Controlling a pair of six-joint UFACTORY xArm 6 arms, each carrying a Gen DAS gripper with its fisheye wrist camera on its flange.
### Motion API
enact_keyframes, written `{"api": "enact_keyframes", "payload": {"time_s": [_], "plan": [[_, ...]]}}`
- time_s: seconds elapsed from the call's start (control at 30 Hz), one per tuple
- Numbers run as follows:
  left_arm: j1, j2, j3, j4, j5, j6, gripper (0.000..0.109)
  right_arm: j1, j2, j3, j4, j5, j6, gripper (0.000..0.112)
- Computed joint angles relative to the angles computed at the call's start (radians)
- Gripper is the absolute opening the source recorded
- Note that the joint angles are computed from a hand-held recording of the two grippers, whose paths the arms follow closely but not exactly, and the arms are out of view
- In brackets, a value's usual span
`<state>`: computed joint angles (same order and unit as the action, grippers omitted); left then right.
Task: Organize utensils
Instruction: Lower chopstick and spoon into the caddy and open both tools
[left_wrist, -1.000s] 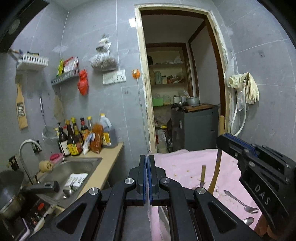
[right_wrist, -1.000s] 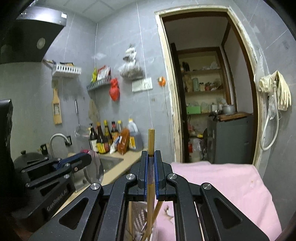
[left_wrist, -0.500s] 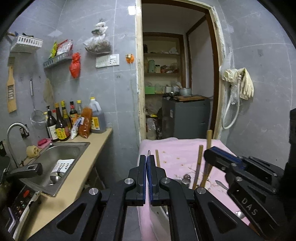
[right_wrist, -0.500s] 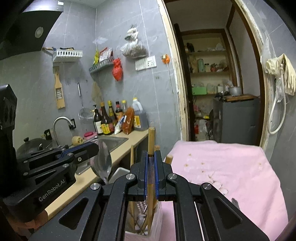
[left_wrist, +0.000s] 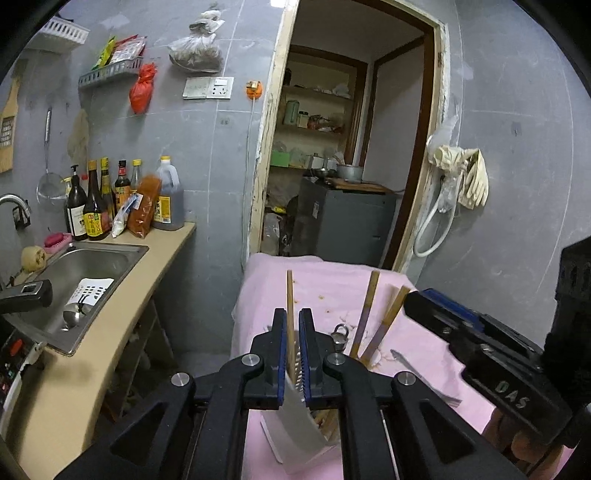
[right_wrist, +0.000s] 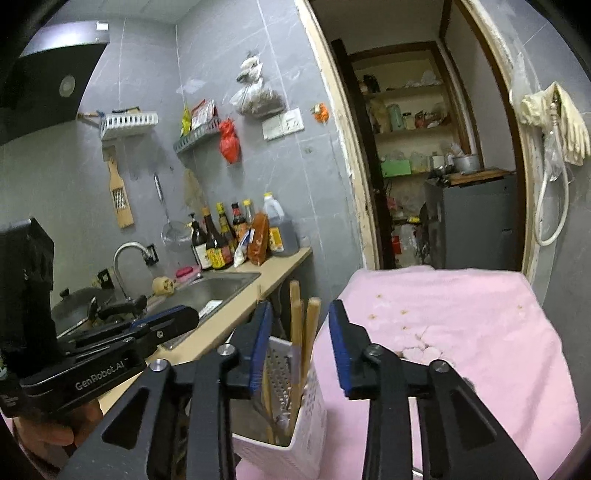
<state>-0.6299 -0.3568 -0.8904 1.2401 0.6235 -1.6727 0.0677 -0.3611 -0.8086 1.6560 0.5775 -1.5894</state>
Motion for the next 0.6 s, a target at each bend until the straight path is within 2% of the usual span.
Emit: {"api": "enact_keyframes", "payload": {"time_s": [0.03, 0.1, 0.17, 0.33, 0.5, 0.6], "plan": [[0.000, -0.003, 0.000, 0.007, -0.001, -0.012, 0.009, -0.009, -0.009, 0.002, 0.004, -0.001, 0.002, 0.036], [-0.001, -0.008, -0.002, 0.024, -0.004, -0.037, 0.021, -0.026, -0.029, 0.005, 0.022, -0.013, 0.000, 0.047], [-0.011, -0.005, -0.012, 0.051, 0.005, -0.066, 0.031, -0.037, -0.043, 0.001, 0.033, -0.033, -0.002, 0.052], [-0.046, 0.028, -0.056, 0.092, 0.035, -0.092, 0.049, -0.078, -0.071, -0.006, 0.052, -0.089, -0.022, 0.073], [-0.098, 0.083, -0.120, 0.114, 0.105, -0.081, 0.083, -0.116, -0.084, -0.014, 0.054, -0.174, -0.057, 0.099], [-0.134, 0.125, -0.164, 0.129, 0.155, -0.069, 0.098, -0.140, -0.079, -0.025, 0.058, -0.213, -0.078, 0.102]]}}
